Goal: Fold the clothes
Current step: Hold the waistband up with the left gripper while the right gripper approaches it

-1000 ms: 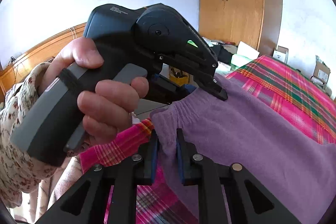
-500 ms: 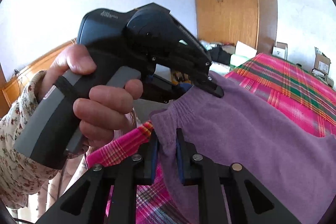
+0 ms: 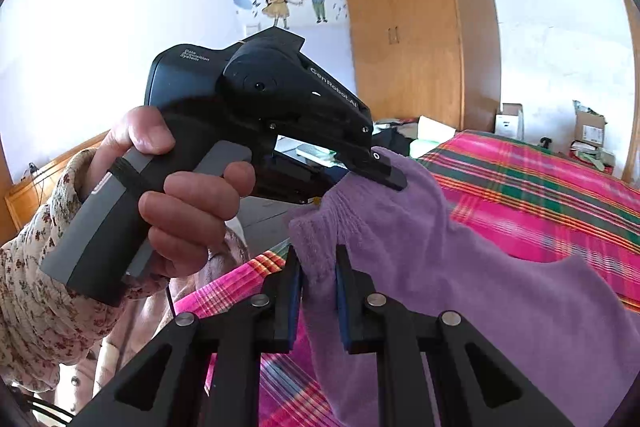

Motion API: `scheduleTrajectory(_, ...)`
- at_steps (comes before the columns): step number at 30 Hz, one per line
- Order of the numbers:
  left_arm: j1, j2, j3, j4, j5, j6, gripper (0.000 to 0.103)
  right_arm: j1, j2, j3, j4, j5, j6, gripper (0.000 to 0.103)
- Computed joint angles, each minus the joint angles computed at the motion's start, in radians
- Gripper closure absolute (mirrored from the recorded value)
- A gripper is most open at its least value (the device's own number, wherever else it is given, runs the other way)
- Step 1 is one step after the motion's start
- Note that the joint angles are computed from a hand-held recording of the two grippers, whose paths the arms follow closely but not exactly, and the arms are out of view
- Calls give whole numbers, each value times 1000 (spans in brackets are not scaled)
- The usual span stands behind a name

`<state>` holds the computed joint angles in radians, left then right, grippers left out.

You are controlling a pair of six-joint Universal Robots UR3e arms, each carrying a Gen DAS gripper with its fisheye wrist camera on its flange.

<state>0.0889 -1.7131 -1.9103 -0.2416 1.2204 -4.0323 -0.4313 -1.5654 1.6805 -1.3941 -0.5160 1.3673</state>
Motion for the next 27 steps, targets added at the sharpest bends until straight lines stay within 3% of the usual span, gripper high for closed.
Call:
scheduleTrajectory(12,-160,-175,340,-142,79,4,88,-190,48,-213,428,22,-247,87)
scheduleTrajectory(20,-221,-309,573,-244,80,20,87,-275,105,-316,545,26,-304,87)
scheduleTrajectory(27,-263,-451,813,-366,73,36,87,-308,172,-371,491,39,-219,87)
